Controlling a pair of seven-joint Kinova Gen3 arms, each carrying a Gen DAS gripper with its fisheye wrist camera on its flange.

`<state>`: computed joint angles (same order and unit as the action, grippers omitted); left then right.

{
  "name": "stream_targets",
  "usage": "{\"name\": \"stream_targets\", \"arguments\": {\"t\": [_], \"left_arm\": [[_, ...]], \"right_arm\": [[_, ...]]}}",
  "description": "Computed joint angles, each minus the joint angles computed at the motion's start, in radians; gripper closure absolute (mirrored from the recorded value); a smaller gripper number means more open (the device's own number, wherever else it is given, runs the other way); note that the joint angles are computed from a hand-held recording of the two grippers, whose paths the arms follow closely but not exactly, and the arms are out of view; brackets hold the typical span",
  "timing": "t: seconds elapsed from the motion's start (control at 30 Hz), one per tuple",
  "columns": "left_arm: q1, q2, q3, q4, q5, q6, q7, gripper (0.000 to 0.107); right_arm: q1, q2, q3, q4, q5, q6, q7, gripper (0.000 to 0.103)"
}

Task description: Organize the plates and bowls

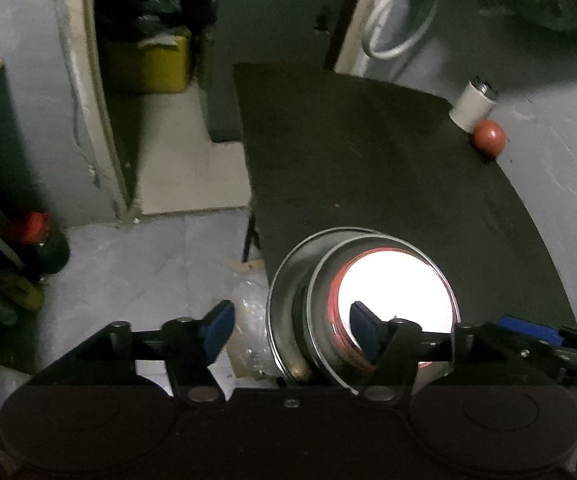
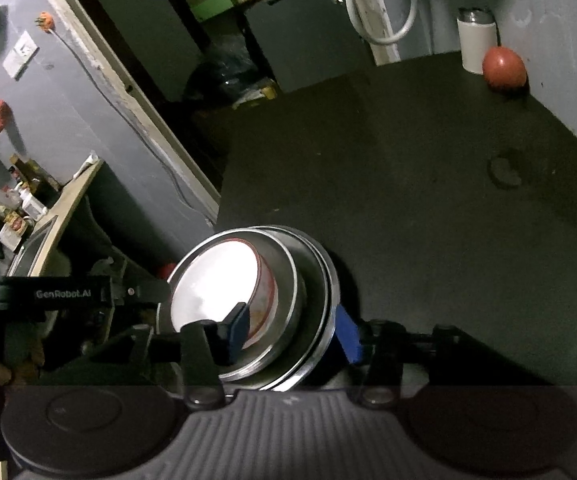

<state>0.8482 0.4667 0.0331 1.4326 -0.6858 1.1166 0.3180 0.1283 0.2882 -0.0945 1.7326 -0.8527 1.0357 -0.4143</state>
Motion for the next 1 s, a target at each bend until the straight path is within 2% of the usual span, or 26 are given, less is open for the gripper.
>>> {"name": "stream_targets", "arguments": {"t": [0.07, 0.17, 0.23, 0.37, 0.43, 0.57, 0.73, 1.0], "left_arm": [[0.037, 0.016, -0.013, -0.023, -0.026, 0.044, 0.046, 0.023], [0.084, 0.031, -0.023, -0.048, -0.064, 0.094, 0.123, 0.011], [0.120, 0.053, -0.024, -0.088, -0.085, 0.154, 0.163, 0.005], [0.182, 0.097, -0.024, -0.162, -0.112, 0.254, 0.217, 0.005], [0.203, 0.104, -0.023, -0.173, -0.119, 0.264, 0.243, 0.005], [0.256, 0.131, -0.031, -0.191, -0.174, 0.295, 0.267, 0.005], [0.317, 0.155, -0.042, -0.183, -0.258, 0.325, 0.268, 0.005], [0.418, 0.133, -0.015, -0.085, -0.372, 0.366, 0.326, 0.005]], "right_arm": [[0.018, 0.000, 0.001, -0.001, -0.014, 0.015, 0.028, 0.045], [0.043, 0.000, 0.006, 0.002, -0.035, 0.040, 0.074, 0.033], [0.071, 0.004, 0.009, 0.009, -0.066, 0.068, 0.124, 0.030], [0.114, 0.012, 0.023, 0.028, -0.118, 0.121, 0.200, 0.018], [0.131, 0.010, 0.031, 0.043, -0.142, 0.139, 0.233, 0.015], [0.168, -0.008, 0.053, 0.085, -0.192, 0.167, 0.310, 0.000], [0.201, -0.064, 0.097, 0.159, -0.254, 0.165, 0.410, 0.000], [0.233, -0.268, 0.218, 0.403, -0.396, 0.082, 0.555, 0.000]]}}
